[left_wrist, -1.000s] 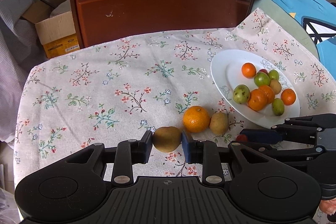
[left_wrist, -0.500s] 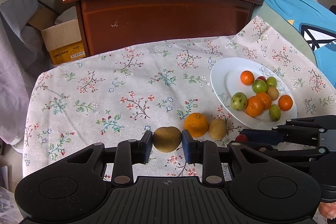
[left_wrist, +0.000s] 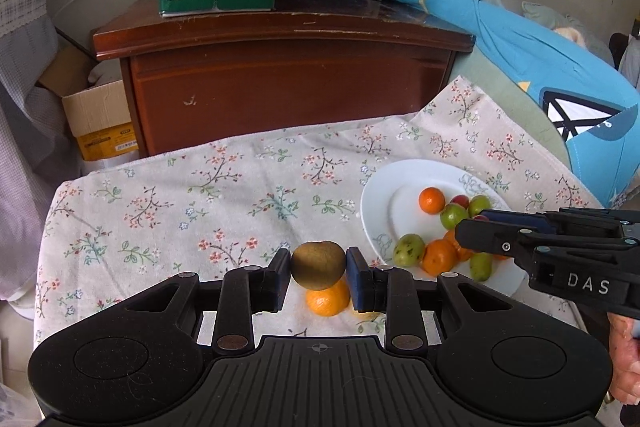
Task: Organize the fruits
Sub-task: 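Carry the kiwi and tomato over the plate and open both tools to release them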
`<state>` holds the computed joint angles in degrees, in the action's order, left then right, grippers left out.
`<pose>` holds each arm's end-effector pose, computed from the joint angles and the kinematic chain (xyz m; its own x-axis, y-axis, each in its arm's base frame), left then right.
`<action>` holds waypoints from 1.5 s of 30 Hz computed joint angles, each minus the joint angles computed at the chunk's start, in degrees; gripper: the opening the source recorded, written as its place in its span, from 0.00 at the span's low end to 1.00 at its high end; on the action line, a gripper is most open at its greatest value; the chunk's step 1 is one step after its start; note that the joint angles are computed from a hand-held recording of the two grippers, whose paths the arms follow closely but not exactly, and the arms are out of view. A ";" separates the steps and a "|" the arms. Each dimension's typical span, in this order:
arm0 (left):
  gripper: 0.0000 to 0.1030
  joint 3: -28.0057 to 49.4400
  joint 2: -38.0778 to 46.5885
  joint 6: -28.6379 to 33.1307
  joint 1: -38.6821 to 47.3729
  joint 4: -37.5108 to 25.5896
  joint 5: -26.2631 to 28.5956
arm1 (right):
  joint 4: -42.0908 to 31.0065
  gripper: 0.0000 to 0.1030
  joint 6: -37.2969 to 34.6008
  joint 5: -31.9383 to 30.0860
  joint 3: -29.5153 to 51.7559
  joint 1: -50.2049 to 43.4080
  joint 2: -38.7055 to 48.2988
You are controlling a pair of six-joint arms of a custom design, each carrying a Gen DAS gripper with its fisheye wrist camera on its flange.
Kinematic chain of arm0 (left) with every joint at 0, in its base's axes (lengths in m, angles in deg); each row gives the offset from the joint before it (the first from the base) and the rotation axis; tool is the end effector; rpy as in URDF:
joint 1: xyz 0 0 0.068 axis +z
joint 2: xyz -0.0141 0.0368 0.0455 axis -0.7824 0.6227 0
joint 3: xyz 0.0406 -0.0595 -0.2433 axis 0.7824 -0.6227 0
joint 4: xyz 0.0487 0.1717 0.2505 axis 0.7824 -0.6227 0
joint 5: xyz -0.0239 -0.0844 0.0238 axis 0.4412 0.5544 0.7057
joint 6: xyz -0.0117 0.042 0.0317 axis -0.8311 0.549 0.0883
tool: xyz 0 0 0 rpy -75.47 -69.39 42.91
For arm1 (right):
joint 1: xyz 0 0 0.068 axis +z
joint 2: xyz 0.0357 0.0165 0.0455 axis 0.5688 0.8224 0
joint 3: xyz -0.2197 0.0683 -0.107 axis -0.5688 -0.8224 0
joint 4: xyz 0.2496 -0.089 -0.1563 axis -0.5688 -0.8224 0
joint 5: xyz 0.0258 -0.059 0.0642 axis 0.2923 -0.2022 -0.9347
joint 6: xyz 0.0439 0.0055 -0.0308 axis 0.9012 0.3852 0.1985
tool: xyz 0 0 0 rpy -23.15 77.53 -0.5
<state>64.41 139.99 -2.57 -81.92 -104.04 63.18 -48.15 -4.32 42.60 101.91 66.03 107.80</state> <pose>0.2129 -0.1111 0.1408 -0.6635 -0.1138 -0.7395 -0.0394 0.9923 -0.1174 0.2643 0.1708 0.1140 -0.5591 -0.1779 -0.8098 -0.5985 0.7625 0.2457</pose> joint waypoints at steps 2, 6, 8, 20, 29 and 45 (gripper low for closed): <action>0.27 0.95 0.81 0.01 -0.04 0.72 0.66 | -0.84 0.23 0.45 0.33 0.37 -1.53 -0.87; 0.27 2.64 3.35 0.13 0.46 3.24 2.86 | -2.65 0.23 1.58 -1.01 1.53 -5.09 -1.77; 0.27 3.67 4.88 0.23 0.79 4.26 3.68 | -3.34 0.23 3.12 -2.19 2.42 -7.05 -1.56; 0.27 9.43 18.54 -0.87 3.32 13.27 9.74 | -7.48 0.23 11.57 -4.27 7.65 -11.96 6.78; 0.27 13.04 28.01 -2.15 4.41 18.72 13.15 | -8.78 0.23 14.15 -2.58 9.59 -11.68 10.91; 0.51 13.30 26.69 -4.19 3.42 18.94 12.12 | -7.48 0.33 15.36 -1.37 9.79 -11.12 11.57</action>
